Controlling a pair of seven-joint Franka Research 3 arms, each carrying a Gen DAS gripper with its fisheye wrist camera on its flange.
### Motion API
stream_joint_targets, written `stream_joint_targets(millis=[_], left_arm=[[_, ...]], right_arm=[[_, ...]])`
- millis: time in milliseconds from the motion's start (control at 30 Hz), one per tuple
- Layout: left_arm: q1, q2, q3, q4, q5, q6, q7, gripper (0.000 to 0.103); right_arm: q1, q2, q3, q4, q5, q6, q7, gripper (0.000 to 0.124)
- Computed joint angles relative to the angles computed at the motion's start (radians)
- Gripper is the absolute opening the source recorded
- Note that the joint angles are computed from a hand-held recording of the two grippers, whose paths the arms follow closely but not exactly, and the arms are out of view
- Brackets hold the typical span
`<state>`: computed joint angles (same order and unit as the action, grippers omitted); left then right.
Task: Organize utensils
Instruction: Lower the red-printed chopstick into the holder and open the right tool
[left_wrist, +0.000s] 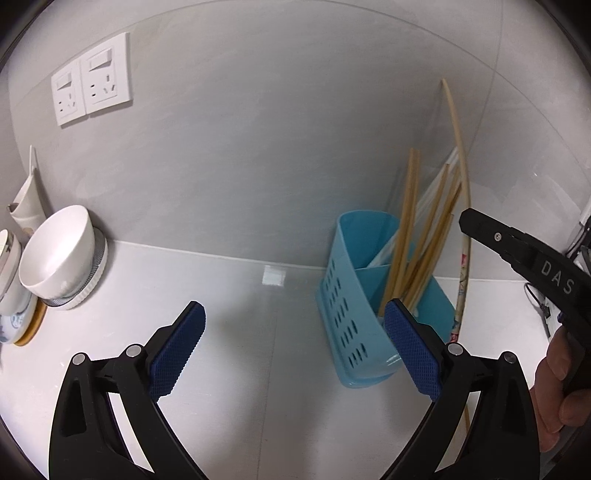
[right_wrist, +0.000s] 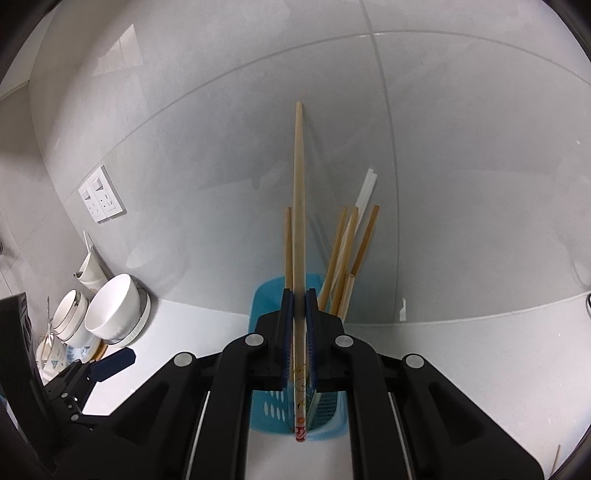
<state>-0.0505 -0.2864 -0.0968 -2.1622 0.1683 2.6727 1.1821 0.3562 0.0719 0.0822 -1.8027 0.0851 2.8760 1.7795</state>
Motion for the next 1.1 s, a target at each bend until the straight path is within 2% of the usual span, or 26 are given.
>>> stream_joint_targets(millis=[400, 833, 1000, 1033, 1067, 1100], left_arm=[[0.013, -0.008, 0.005, -0.002, 0.013, 0.019, 0.0, 0.095], [0.02, -0.001, 0.008, -0.001, 0.016, 0.022, 0.005, 0.095], [0.021, -0.004, 0.008, -0.002, 0.014, 0.024, 0.008, 0.096], [0.02, -0.006, 0.009, -0.003, 0.014, 0.023, 0.01, 0.096], [0.021, -0.009, 0.008, -0.004, 0.014, 0.023, 0.008, 0.096], [0.021, -0.013, 0.007, -0.005, 0.015, 0.022, 0.007, 0.096]], right_arm=[[0.009, 0.01, 0.002, 0.004, 0.003, 0.083, -0.011, 0.006], [0.026, 0.034, -0.005, 0.001, -0.012, 0.012, -0.026, 0.007], [0.024, 0.027, -0.008, 0.013, -0.039, -0.05, -0.016, 0.01], [0.025, 0.024, -0.011, 0.012, -0.059, -0.057, -0.003, 0.013], [0.027, 0.015, -0.015, 0.008, -0.087, -0.068, 0.013, 0.025], [0.027, 0.011, -0.017, 0.006, -0.108, -0.07, 0.03, 0.031]])
